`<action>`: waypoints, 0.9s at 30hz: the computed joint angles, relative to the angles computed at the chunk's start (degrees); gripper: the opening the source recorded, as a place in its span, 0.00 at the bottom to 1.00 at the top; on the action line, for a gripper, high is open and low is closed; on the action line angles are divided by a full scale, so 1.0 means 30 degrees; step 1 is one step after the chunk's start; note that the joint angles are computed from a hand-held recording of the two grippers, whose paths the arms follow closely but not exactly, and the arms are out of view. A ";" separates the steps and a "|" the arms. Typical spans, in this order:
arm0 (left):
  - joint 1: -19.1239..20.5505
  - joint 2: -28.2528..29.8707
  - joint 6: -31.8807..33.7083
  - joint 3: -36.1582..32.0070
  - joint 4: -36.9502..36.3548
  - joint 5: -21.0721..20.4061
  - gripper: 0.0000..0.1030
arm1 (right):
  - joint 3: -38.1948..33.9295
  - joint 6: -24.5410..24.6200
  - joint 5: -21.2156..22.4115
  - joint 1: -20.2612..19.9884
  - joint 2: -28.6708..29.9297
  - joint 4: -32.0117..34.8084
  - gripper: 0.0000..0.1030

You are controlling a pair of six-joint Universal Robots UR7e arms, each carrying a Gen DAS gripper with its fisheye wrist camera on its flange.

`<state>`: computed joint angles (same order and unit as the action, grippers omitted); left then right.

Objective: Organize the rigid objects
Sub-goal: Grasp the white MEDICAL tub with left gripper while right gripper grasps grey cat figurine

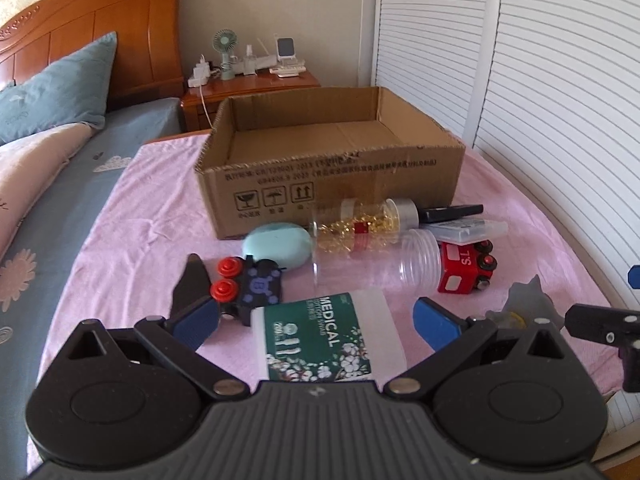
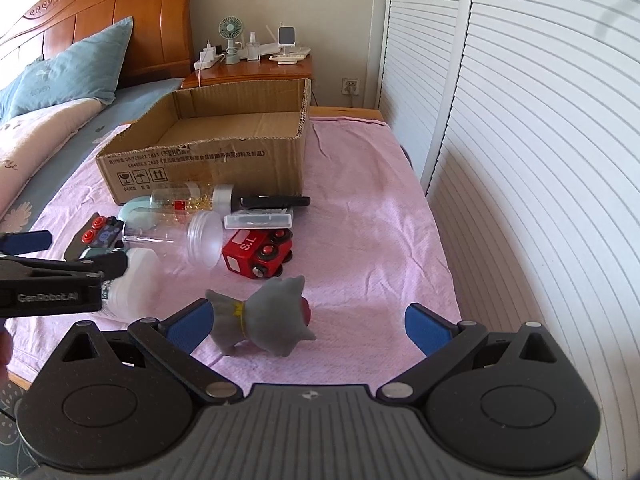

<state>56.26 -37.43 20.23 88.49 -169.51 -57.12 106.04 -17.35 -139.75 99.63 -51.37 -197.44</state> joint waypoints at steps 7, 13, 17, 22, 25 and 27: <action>0.0199 0.0301 -0.0196 -0.0079 0.0888 0.0100 1.00 | -0.0015 -0.0319 0.0710 -0.0273 0.0015 0.0088 1.00; 0.0538 -0.0159 -0.0066 0.0471 0.0582 0.0084 1.00 | 0.0236 -0.1382 0.1272 -0.0477 0.0013 -0.0399 1.00; 0.0677 -0.0203 0.0322 0.0628 0.0589 0.0438 1.00 | 0.0554 -0.2047 0.1798 -0.0914 -0.0008 -0.0341 1.00; 0.0953 -0.0106 -0.0833 0.0359 0.1729 0.0199 1.00 | 0.0888 -0.2327 0.2466 -0.1543 0.0072 0.0383 1.00; 0.0928 -0.0106 -0.0713 0.0610 0.1188 0.0271 1.00 | 0.1075 -0.2746 0.3135 -0.1841 0.0158 0.0285 1.00; 0.0892 -0.0113 -0.0812 0.0702 0.1049 0.0373 1.00 | 0.1095 -0.2859 0.3446 -0.1992 0.0184 0.0550 1.00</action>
<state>58.94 -37.77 17.80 90.60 -166.37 -56.00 109.32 -25.93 -129.41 93.66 -50.82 -195.79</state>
